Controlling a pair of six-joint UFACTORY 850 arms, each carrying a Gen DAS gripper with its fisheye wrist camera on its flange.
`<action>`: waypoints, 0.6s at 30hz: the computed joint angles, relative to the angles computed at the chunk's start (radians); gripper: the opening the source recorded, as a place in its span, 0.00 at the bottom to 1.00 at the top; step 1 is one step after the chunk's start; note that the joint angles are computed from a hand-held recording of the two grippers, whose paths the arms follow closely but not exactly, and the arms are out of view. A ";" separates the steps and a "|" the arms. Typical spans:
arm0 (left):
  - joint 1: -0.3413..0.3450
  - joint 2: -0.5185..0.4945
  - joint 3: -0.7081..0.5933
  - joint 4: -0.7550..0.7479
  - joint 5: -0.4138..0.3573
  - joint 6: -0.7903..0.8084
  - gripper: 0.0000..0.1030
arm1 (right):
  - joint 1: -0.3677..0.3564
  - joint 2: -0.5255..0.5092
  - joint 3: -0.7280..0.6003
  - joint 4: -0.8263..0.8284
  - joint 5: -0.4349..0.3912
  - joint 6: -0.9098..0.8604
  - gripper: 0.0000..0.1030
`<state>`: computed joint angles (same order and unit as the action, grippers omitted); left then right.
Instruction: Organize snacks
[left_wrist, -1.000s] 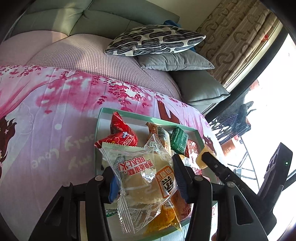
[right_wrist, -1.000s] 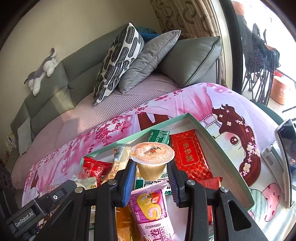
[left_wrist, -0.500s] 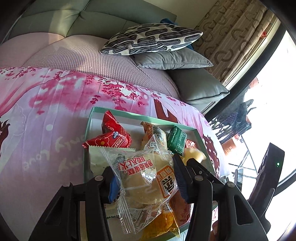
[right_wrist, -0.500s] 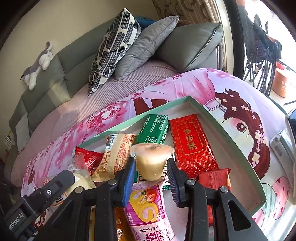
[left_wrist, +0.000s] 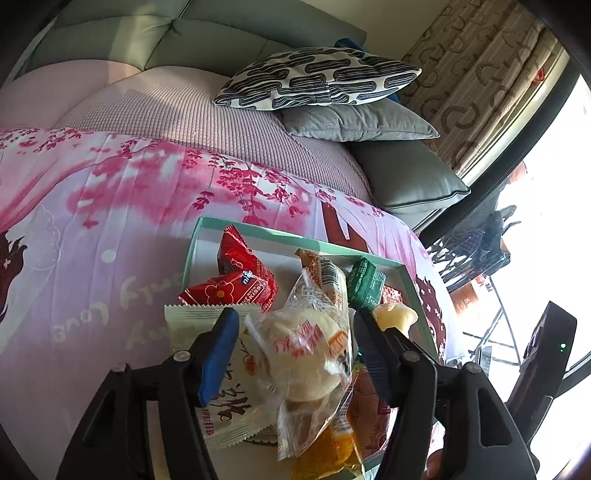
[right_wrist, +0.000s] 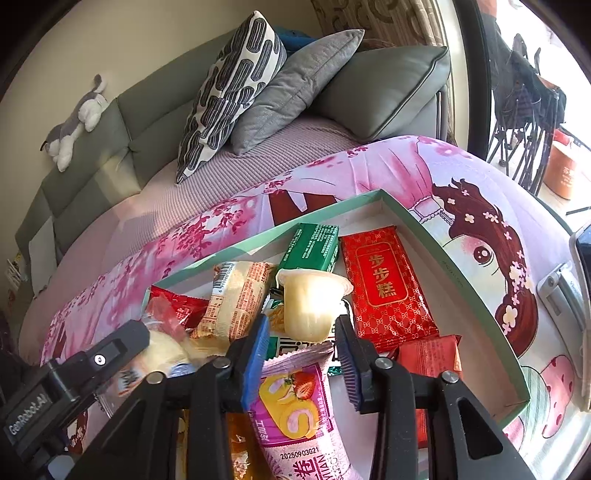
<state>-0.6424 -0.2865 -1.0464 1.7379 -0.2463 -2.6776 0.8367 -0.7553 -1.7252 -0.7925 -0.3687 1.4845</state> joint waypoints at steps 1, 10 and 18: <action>-0.001 0.003 0.002 0.001 -0.002 -0.001 0.67 | 0.001 0.001 0.001 -0.001 -0.001 0.002 0.54; -0.008 0.039 0.020 -0.212 -0.033 0.206 0.74 | 0.013 -0.011 -0.027 0.049 -0.029 -0.080 0.61; -0.042 0.030 -0.017 -0.609 -0.299 0.639 0.88 | 0.021 -0.029 -0.058 0.074 -0.061 -0.149 0.88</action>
